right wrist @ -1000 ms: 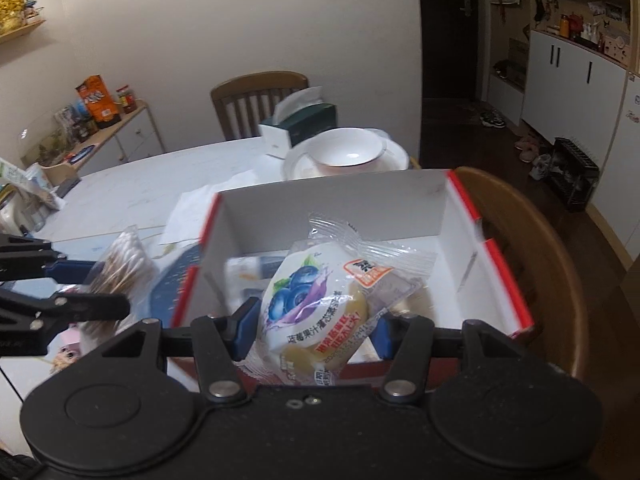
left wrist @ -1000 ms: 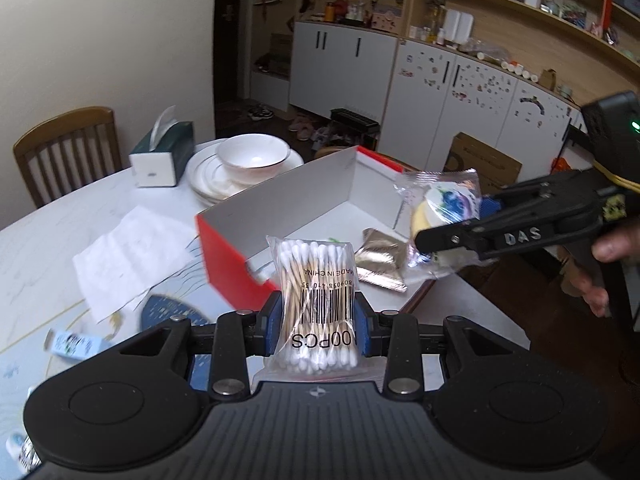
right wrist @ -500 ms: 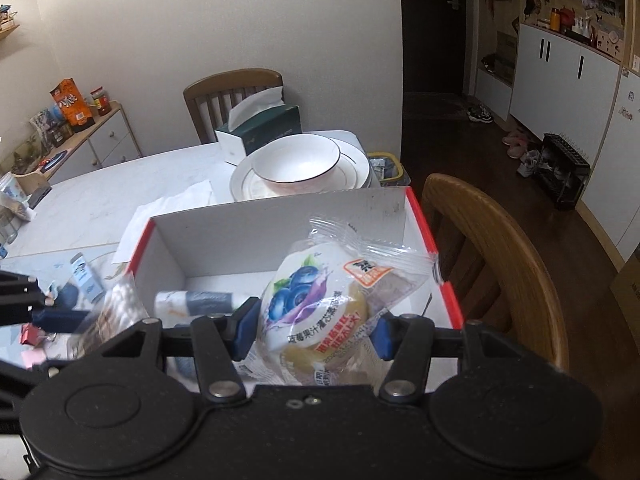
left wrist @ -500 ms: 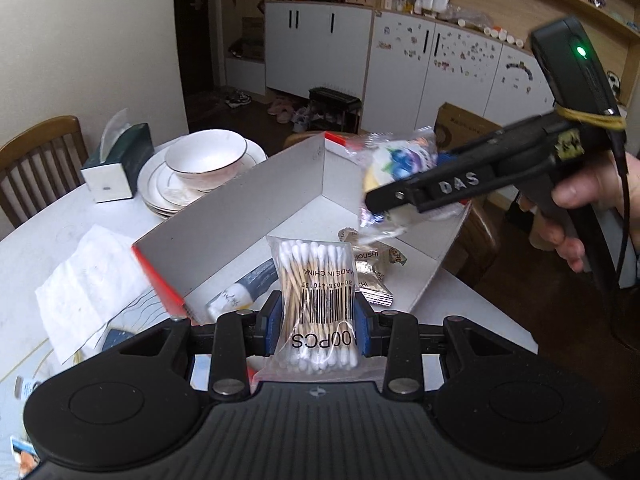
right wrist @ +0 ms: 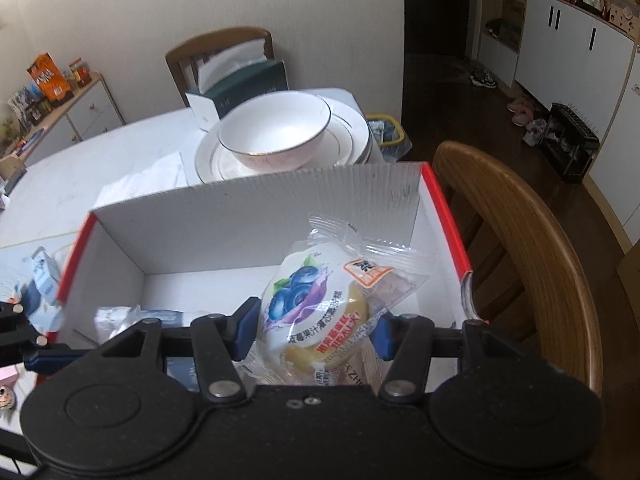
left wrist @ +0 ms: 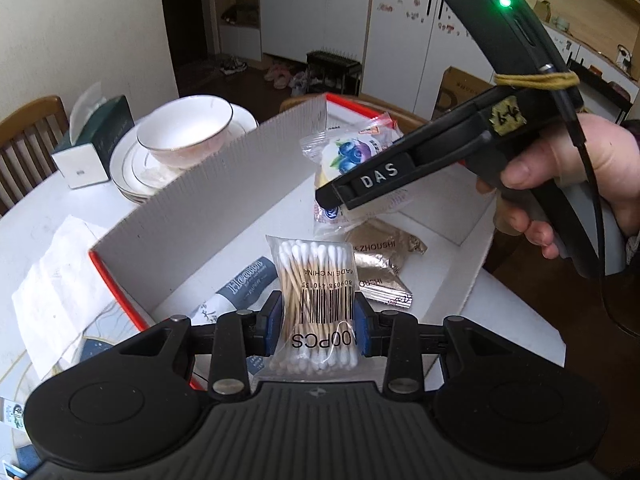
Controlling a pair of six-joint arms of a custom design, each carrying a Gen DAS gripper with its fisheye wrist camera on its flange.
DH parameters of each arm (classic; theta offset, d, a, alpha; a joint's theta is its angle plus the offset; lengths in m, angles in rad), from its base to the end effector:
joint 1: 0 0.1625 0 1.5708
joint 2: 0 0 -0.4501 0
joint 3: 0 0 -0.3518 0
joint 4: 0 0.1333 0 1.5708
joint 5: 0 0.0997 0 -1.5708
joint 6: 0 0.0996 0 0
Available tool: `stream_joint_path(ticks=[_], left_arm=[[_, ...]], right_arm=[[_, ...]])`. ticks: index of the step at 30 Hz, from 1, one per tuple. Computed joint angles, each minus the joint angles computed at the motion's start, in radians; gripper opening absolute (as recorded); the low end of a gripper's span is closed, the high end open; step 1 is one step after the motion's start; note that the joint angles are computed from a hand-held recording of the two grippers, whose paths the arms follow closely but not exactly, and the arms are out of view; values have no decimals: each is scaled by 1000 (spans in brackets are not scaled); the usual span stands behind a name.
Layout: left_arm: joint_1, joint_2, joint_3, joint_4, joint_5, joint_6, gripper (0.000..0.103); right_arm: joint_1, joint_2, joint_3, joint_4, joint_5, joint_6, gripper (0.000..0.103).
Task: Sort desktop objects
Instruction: 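Open both tools to drop the swab pack and bread bag into the box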
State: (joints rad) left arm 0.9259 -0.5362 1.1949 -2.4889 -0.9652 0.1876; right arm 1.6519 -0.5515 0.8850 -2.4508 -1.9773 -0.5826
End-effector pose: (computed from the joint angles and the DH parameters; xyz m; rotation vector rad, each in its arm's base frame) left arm -0.3185 -0.7396 0.1235 0.9411 2.3871 -0.5072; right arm 0.1624 -0.8381 0.2568 0.6949 -2.4710 0.5647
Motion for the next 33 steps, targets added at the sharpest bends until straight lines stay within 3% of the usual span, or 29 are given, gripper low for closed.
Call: stream_joint_path(ticks=[15, 21, 33], left_arm=[[25, 49, -79, 131, -2, -43, 35], [34, 74, -139, 223, 3, -73, 35], [44, 116, -240, 374, 6, -115, 35]], right_arm=[[1, 81, -120, 113, -76, -8, 55], [6, 116, -195, 222, -119, 8, 53], [6, 82, -146, 201, -108, -1, 56]])
